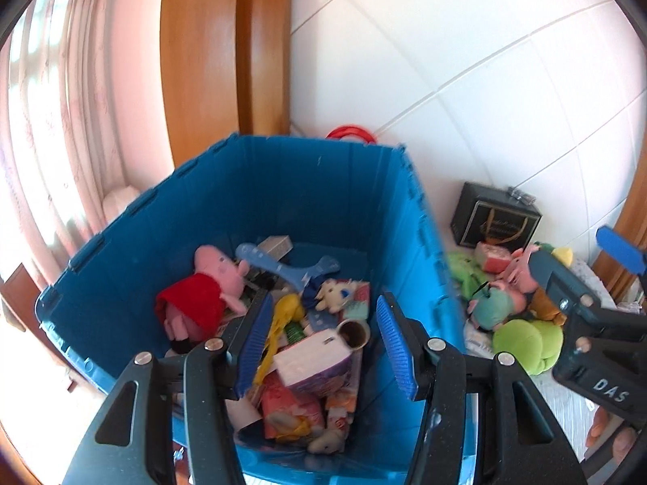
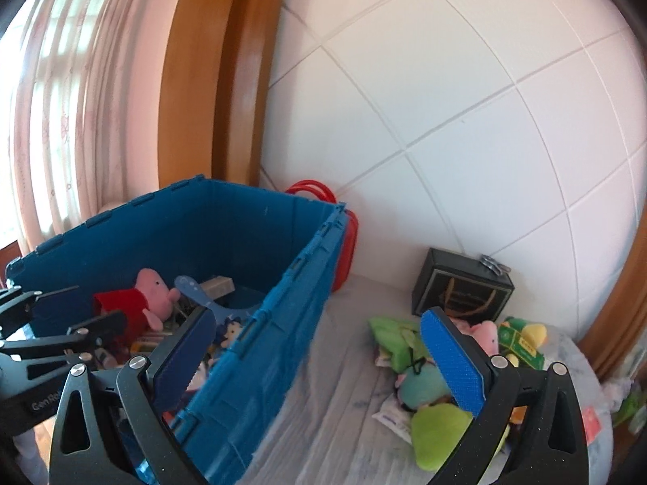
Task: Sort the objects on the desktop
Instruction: 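Return both tools to the table toward the green plush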
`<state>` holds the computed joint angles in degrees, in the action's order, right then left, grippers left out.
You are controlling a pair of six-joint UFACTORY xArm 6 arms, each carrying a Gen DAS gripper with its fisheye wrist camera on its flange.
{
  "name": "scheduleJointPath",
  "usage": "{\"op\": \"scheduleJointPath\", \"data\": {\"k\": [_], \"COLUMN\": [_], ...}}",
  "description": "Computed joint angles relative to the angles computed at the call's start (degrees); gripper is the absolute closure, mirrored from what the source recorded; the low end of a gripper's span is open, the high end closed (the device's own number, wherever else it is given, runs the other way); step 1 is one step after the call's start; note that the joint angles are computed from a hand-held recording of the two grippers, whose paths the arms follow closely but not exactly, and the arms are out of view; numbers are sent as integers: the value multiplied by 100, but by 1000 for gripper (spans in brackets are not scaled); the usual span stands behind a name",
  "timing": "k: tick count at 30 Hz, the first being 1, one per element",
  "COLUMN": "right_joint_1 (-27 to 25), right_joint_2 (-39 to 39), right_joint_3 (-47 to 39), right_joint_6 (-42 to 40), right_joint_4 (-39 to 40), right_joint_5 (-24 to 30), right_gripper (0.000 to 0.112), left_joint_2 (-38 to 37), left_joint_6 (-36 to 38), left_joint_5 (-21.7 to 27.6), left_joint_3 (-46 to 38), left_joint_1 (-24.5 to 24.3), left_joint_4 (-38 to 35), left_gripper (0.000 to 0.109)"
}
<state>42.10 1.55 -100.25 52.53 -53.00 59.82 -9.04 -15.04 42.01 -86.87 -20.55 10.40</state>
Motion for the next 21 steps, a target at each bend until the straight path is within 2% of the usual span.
{"op": "scheduleJointPath", "data": {"k": [7,11,15,17,19,21], "right_joint_1": [-76,-161,-383,-650,-985,-1526], "right_joint_2": [-1276,-2037,-2832,-3250,-3664,-4083], "right_joint_3": [1357,2059,2782,3177,3592,4062], "right_joint_6": [777,1091,1234,1166,1007,713], "right_joint_4": [-508,-662,-660,-511,-317,14], "right_joint_5": [500,1019,1358,1382,1260,873], "right_gripper": [9,9,9,9,9,9], "left_joint_2": [-176,-123,269,534,935,1362], "left_joint_6": [-44,-246,-355,-477,-649,-840], "left_joint_5": [-834,-1332,-1221,-1111,-882,-636], "left_joint_3": [264,346,33,-154,-478,-827], "left_joint_1": [-557,-968,-1426,-1631,-1845,-2035], "left_joint_4": [15,356,543,586,628,701], "left_gripper": [56,56,56,56,56,56]}}
